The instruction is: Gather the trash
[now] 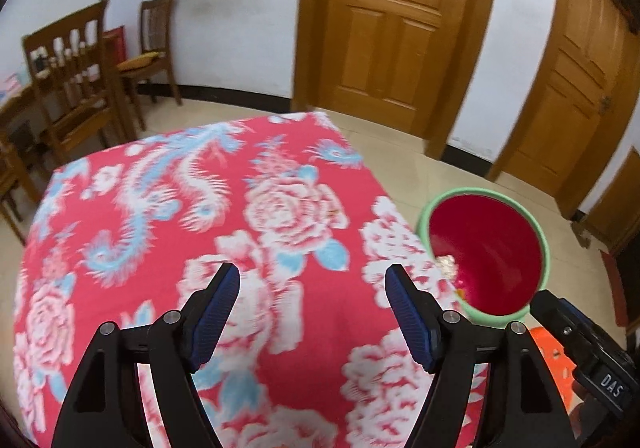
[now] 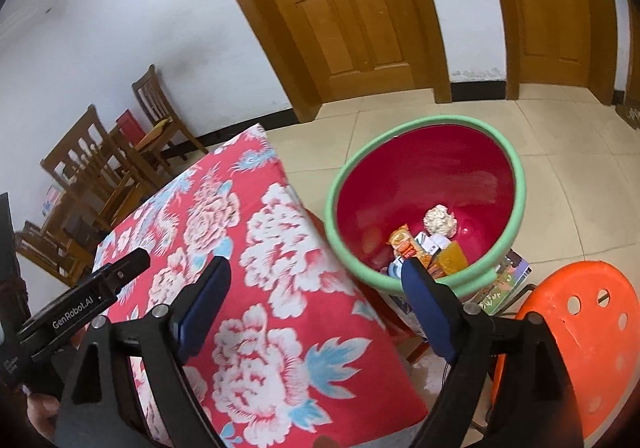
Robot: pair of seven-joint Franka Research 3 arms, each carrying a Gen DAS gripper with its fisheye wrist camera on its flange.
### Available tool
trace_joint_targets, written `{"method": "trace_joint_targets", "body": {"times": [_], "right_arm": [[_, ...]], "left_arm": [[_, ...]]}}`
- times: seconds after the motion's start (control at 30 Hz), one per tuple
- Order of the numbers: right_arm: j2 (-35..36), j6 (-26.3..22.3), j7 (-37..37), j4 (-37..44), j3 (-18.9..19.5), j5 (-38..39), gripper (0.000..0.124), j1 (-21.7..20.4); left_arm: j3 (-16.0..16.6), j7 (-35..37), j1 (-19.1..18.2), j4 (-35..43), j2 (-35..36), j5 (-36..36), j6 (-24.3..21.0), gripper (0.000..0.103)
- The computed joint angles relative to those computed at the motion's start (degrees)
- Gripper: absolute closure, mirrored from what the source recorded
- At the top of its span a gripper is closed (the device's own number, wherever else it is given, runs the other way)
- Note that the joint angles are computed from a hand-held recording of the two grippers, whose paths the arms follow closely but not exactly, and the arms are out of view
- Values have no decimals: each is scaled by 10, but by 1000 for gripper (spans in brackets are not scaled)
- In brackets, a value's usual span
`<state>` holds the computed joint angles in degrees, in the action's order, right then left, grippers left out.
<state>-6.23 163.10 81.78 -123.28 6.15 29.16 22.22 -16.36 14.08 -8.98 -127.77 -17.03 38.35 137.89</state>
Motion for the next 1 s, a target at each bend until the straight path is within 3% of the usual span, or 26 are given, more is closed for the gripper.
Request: {"method": "trace_joint_targets", "body": {"times": [0.53, 1.0], "right_arm": [[-52, 26, -30, -43, 7, 4, 31, 35], [-65, 31, -34, -53, 7, 4, 31, 45]], "left_arm": [[-21, -43, 1, -65, -107, -5, -63, 27], [-32, -57, -2, -79, -136, 2, -86, 27]]}}
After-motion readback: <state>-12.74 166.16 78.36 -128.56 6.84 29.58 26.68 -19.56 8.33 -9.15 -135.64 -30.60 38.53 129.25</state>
